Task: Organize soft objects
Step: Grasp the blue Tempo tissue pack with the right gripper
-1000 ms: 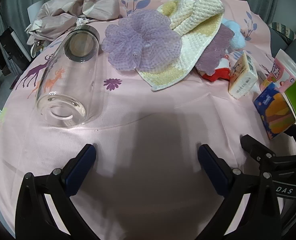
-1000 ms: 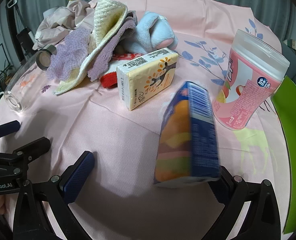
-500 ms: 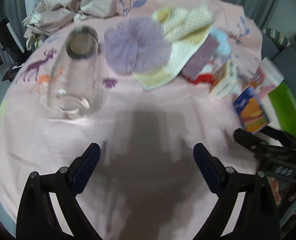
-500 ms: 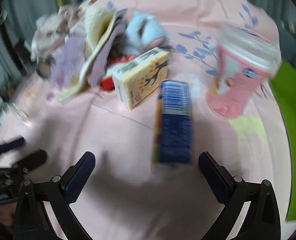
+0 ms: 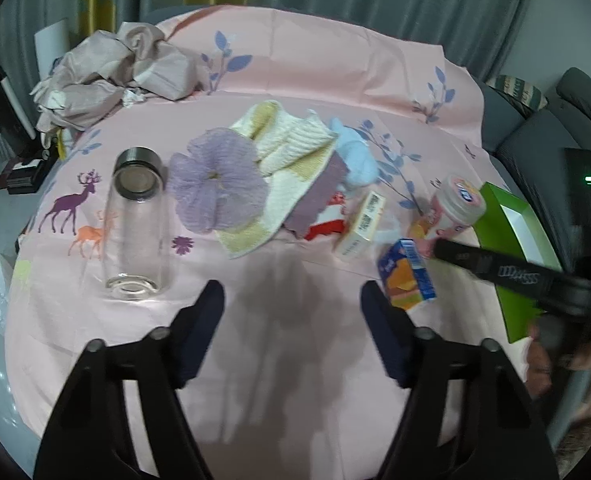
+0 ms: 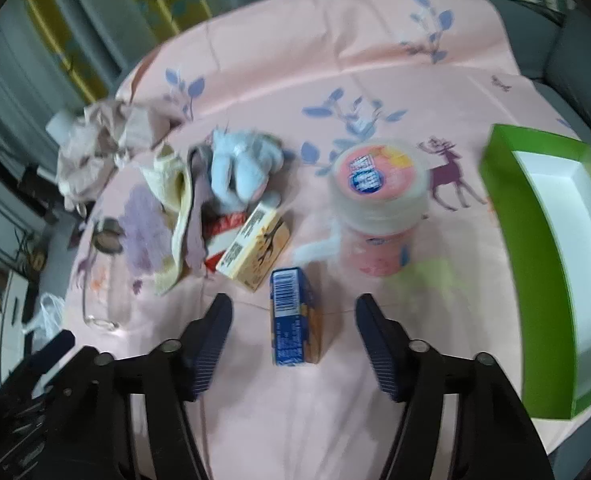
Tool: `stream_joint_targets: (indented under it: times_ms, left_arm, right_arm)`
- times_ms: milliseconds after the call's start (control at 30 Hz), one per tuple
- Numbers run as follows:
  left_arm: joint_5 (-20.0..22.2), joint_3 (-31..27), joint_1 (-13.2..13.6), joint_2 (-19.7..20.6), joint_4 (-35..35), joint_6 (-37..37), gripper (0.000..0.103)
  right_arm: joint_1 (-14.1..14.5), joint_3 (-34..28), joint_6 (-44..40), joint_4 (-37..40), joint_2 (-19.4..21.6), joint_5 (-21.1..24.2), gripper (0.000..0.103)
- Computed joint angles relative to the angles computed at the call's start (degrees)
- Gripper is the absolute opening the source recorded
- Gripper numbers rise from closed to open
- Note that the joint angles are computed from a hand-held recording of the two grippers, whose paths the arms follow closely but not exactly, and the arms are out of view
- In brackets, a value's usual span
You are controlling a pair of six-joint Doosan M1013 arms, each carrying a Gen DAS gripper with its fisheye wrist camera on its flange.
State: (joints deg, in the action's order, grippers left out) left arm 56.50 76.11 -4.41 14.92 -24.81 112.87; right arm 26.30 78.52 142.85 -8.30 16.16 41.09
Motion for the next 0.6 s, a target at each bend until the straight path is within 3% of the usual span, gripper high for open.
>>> stream_joint_targets:
  times_ms: [100, 233, 333, 367, 500, 600]
  left_arm:
    - [2.3, -0.8, 0.2, 0.5, -0.8, -1.2, 0.059]
    - [1.4, -0.5, 0.0, 0.6, 1.2, -2.7, 0.047]
    - [2.5, -0.6, 0.3, 1.1, 1.0, -3.8, 0.043]
    - [2.9, -0.9, 0.5, 1.4, 0.9, -4.2, 0.043]
    - [4.1, -1.2, 1.1, 2.2, 0.9, -5.5, 0.043]
    - [4.9, -1.3, 1.5, 2.8, 1.1, -6.7, 0.043]
  right_arm:
    - [-0.4, -1.7, -3.0, 3.4, 2.0, 1.8, 0.063]
    - [0.1, -4.0, -3.2, 1.4, 4.4, 5.6, 0.058]
    - [0.2, -5.2, -4.3, 0.4, 5.6, 7.8, 0.039]
    - [0.0, -5.0, -4.7, 1.3, 5.7, 7.5, 0.03]
    - [-0.2, -3.5, -5.4, 3.7, 4.9, 4.0, 0.028]
    - [-1.5, -1.1, -18.1, 20.0, 3.8, -2.9, 0.028]
